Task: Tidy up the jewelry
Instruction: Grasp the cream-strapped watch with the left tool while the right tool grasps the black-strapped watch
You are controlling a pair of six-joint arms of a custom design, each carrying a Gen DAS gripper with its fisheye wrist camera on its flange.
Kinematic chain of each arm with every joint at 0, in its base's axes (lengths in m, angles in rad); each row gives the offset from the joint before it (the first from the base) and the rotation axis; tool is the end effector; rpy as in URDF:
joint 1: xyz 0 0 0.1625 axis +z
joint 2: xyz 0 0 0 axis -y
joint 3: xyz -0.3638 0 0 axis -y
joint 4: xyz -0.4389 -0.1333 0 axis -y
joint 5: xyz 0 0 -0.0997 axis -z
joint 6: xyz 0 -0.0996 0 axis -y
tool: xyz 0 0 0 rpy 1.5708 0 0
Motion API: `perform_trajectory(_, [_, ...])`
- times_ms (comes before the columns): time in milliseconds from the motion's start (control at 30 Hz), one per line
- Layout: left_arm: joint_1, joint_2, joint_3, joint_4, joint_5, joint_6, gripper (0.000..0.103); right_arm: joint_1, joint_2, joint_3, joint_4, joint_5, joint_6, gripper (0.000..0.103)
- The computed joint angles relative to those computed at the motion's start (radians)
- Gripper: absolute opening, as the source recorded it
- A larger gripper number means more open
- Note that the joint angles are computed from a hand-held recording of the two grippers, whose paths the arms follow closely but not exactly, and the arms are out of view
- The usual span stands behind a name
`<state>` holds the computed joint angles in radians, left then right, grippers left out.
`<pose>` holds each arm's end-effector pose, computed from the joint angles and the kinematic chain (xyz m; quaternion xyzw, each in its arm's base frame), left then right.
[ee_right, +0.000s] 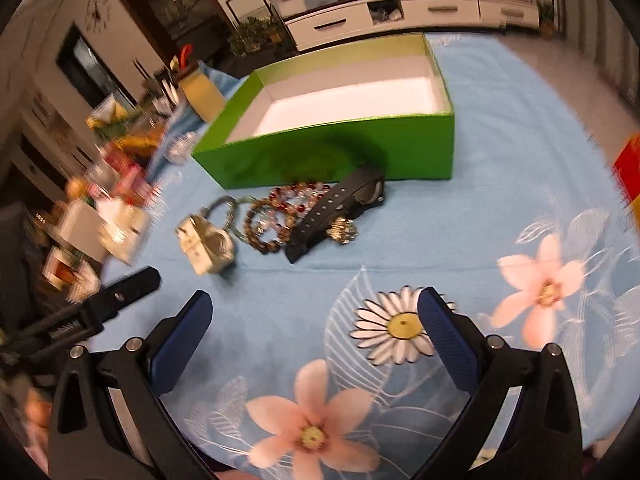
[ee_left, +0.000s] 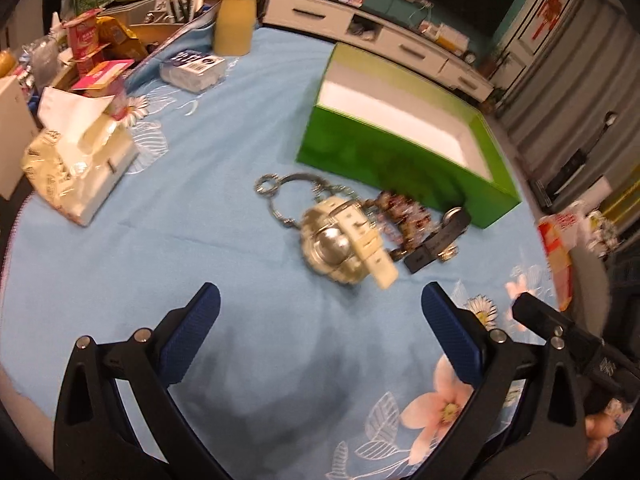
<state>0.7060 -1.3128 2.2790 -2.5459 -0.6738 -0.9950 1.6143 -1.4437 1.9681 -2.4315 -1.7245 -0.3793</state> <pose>-0.1998 -0.4478 0.0919 -0.0605 0.8991 -0.3500 0.2560 0.1420 -0.5470 0.2436 0.1937 -0.9638 0.1519 0.1025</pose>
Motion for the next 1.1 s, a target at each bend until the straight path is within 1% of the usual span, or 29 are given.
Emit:
perform_trajectory(33, [0.005, 0.007, 0.004, -0.051, -0.012, 0.032, 0.097, -0.015, 0.004, -0.004, 0.003, 0.036, 0.008, 0.102])
perform_trajectory(67, [0.012, 0.016, 0.003, -0.093, -0.029, 0.061, 0.09, -0.029, 0.01, -0.011, 0.006, 0.073, 0.02, 0.102])
perform_trajectory(100, [0.027, 0.027, -0.003, -0.135, -0.063, 0.09, 0.086, -0.04, 0.018, -0.019, 0.011, 0.102, 0.031, 0.102])
perform_trajectory(133, [0.04, 0.036, -0.011, -0.154, -0.088, 0.104, 0.078, -0.051, 0.026, -0.028, 0.019, 0.13, 0.041, 0.102])
perform_trajectory(167, [0.053, 0.047, -0.02, -0.174, -0.112, 0.119, 0.074, -0.062, 0.042, -0.042, 0.026, 0.161, 0.062, 0.098])
perform_trajectory(200, [0.063, 0.059, -0.029, -0.189, -0.128, 0.129, 0.073, -0.071, 0.054, -0.053, 0.033, 0.184, 0.075, 0.094])
perform_trajectory(267, [0.076, 0.078, -0.042, -0.215, -0.141, 0.149, 0.068, -0.086, 0.082, -0.079, 0.044, 0.234, 0.101, 0.088])
perform_trajectory(333, [0.096, 0.102, -0.059, -0.262, -0.167, 0.181, 0.068, -0.092, 0.109, -0.103, 0.047, 0.26, 0.114, 0.083])
perform_trajectory(433, [0.128, 0.125, -0.078, -0.319, -0.211, 0.214, 0.068, -0.09, 0.152, -0.136, 0.045, 0.266, 0.134, 0.075])
perform_trajectory(467, [0.136, 0.134, -0.083, -0.334, -0.221, 0.221, 0.065, -0.09, 0.167, -0.148, 0.044, 0.271, 0.145, 0.072])
perform_trajectory(500, [0.145, 0.143, -0.09, -0.35, -0.235, 0.23, 0.063, -0.089, 0.18, -0.158, 0.042, 0.273, 0.155, 0.069])
perform_trajectory(533, [0.149, 0.149, -0.095, -0.355, -0.243, 0.228, 0.057, -0.087, 0.19, -0.167, 0.042, 0.268, 0.162, 0.068])
perform_trajectory(567, [0.155, 0.154, -0.1, -0.358, -0.249, 0.23, 0.054, -0.085, 0.202, -0.177, 0.041, 0.26, 0.172, 0.066])
perform_trajectory(600, [0.163, 0.16, -0.106, -0.364, -0.26, 0.238, 0.052, -0.088, 0.209, -0.183, 0.043, 0.267, 0.175, 0.064])
perform_trajectory(700, [0.179, 0.174, -0.116, -0.387, -0.28, 0.248, 0.04, -0.089, 0.227, -0.2, 0.045, 0.26, 0.179, 0.06])
perform_trajectory(733, [0.185, 0.178, -0.117, -0.399, -0.288, 0.254, 0.035, -0.091, 0.23, -0.202, 0.046, 0.264, 0.181, 0.059])
perform_trajectory(800, [0.195, 0.183, -0.117, -0.425, -0.301, 0.264, 0.033, -0.097, 0.242, -0.209, 0.045, 0.27, 0.197, 0.052])
perform_trajectory(833, [0.195, 0.184, -0.115, -0.431, -0.304, 0.262, 0.029, -0.102, 0.248, -0.213, 0.045, 0.276, 0.207, 0.05])
perform_trajectory(900, [0.204, 0.192, -0.12, -0.449, -0.316, 0.266, 0.022, -0.11, 0.259, -0.22, 0.046, 0.292, 0.22, 0.038])
perform_trajectory(933, [0.208, 0.195, -0.121, -0.458, -0.323, 0.266, 0.018, -0.114, 0.261, -0.218, 0.039, 0.299, 0.224, 0.034])
perform_trajectory(967, [0.21, 0.194, -0.119, -0.466, -0.332, 0.265, 0.016, -0.114, 0.263, -0.217, 0.036, 0.301, 0.224, 0.027])
perform_trajectory(1000, [0.215, 0.196, -0.117, -0.483, -0.34, 0.267, 0.016, -0.116, 0.263, -0.216, 0.034, 0.307, 0.221, 0.017])
perform_trajectory(1100, [0.222, 0.207, -0.113, -0.526, -0.351, 0.278, 0.015, -0.124, 0.25, -0.202, 0.028, 0.345, 0.196, 0.008])
